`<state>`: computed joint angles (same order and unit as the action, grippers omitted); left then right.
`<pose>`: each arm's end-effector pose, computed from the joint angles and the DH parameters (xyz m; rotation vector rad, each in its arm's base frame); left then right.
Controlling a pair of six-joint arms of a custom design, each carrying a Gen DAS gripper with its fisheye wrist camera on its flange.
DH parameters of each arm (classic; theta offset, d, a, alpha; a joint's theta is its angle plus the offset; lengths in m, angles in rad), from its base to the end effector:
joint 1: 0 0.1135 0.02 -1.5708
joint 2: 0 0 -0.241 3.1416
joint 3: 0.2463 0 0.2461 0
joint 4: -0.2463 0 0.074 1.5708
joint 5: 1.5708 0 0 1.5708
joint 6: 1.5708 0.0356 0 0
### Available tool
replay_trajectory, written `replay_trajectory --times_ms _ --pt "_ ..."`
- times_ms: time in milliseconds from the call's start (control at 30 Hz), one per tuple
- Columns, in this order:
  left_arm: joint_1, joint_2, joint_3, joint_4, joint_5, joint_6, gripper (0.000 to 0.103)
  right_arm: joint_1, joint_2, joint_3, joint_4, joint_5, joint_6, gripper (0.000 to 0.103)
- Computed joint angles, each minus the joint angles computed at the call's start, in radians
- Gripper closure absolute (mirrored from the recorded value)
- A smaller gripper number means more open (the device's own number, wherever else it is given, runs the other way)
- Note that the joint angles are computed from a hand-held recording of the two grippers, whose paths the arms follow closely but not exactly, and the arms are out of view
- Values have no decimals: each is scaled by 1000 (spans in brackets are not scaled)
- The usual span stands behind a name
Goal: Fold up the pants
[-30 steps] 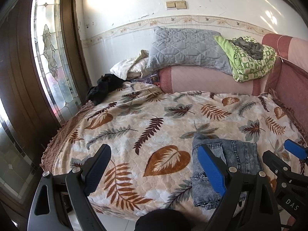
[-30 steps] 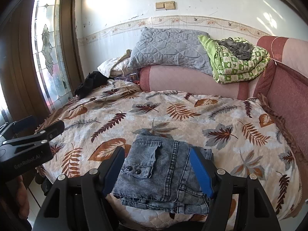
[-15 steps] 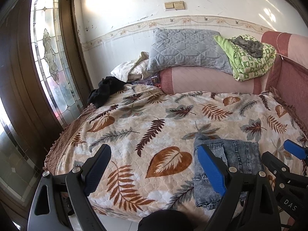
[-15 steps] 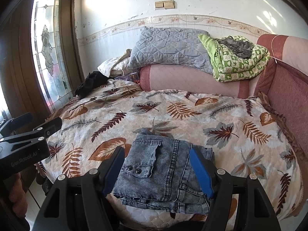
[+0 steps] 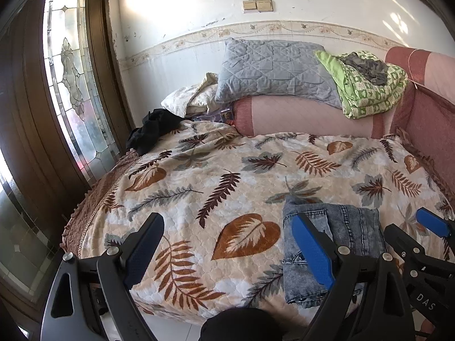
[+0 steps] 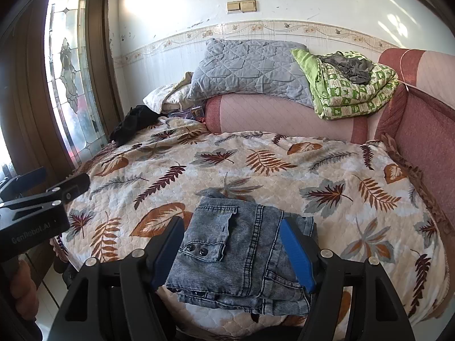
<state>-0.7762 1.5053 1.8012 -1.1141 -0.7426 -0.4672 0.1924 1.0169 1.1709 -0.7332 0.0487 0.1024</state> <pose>0.2192 -0.1815 0.4078 0.0040 2.1441 0.1830 0.2080 0.0388 0.3544 -0.0685 2.1505 0.1191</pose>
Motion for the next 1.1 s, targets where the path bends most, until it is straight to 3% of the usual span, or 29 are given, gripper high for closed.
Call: replay_trajectory --times_ms 1100 --pt "-11 -34 12 26 18 30 11 35 12 37 -13 27 3 30"
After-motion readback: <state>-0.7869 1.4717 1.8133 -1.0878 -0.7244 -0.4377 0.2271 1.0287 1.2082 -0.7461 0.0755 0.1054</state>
